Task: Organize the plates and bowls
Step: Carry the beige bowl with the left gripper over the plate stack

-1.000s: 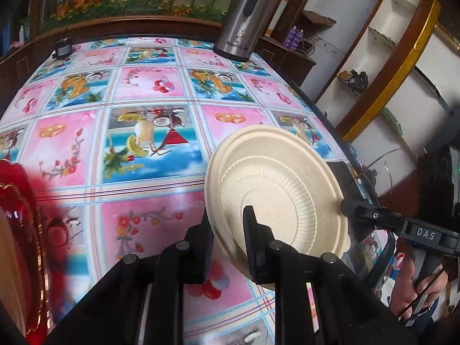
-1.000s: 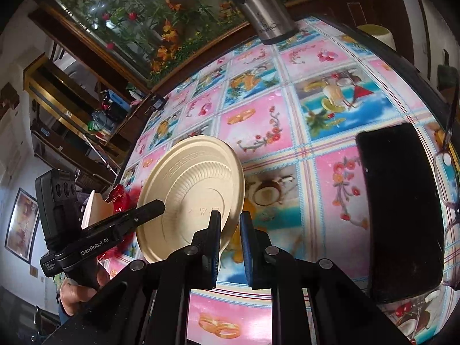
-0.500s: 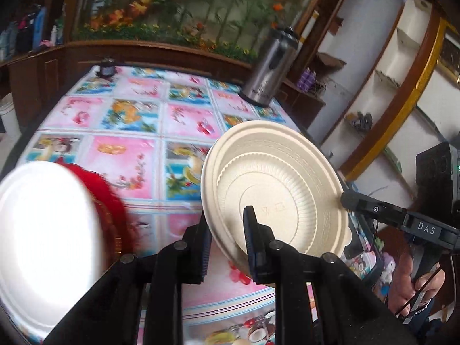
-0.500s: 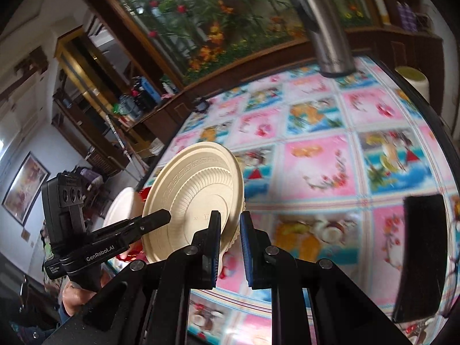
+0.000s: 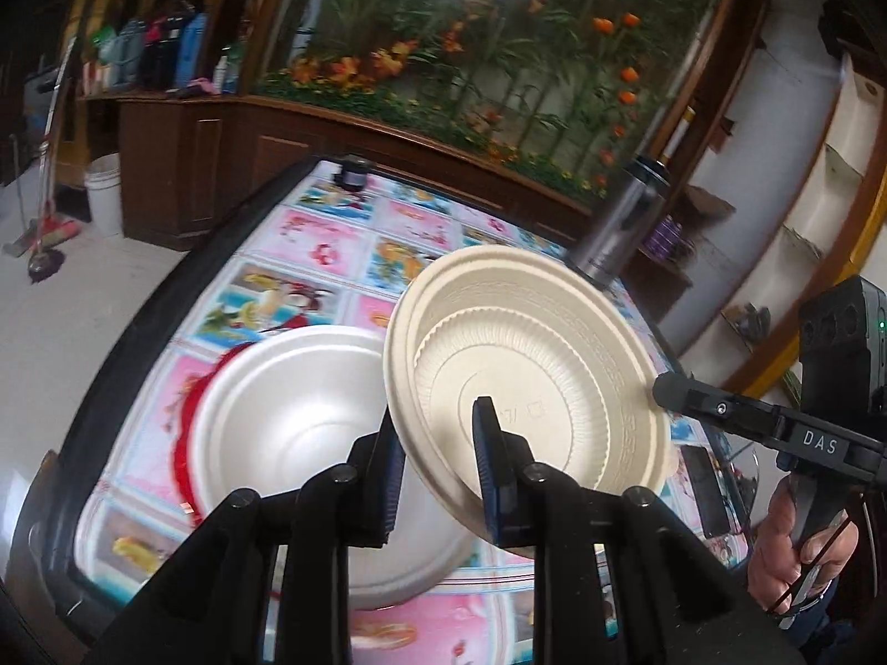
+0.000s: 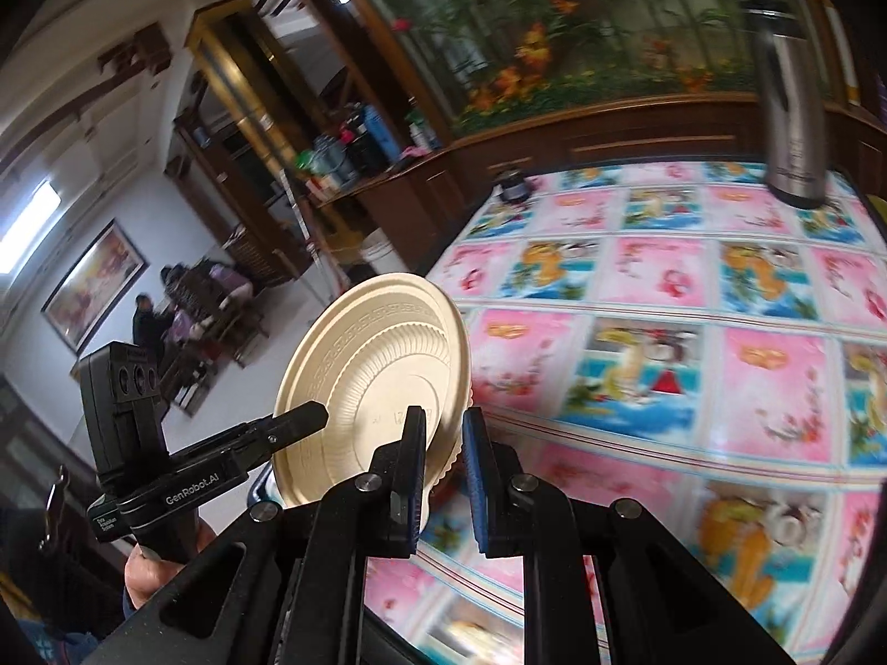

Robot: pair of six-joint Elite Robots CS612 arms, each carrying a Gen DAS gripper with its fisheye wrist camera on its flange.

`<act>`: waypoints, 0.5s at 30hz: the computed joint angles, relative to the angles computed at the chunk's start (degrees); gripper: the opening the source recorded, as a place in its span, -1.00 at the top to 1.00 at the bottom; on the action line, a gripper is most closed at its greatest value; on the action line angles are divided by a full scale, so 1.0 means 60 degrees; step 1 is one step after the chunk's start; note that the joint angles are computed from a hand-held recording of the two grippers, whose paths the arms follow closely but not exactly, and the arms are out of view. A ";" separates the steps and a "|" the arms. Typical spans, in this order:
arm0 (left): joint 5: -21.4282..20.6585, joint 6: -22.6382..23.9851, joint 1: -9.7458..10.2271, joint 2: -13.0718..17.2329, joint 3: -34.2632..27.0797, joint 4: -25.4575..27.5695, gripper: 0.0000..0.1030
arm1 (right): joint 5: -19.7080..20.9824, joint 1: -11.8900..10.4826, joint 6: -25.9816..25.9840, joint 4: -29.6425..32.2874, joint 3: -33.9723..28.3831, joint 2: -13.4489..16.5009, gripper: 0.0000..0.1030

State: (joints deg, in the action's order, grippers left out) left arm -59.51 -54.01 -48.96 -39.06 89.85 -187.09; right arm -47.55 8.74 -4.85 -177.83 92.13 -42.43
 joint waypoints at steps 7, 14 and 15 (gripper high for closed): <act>0.0300 -0.0912 0.0078 -0.0231 0.0838 -0.0282 0.58 | 0.0068 0.0486 -0.0548 0.1171 -0.0646 0.0298 0.69; 0.0248 -0.1370 0.0117 -0.0228 0.1171 -0.0446 0.58 | -0.0178 0.0725 -0.0809 0.1877 -0.0943 0.0444 0.69; 0.0244 -0.1399 0.0118 -0.0227 0.1202 -0.0464 0.58 | -0.0210 0.0744 -0.0841 0.1933 -0.0958 0.0457 0.69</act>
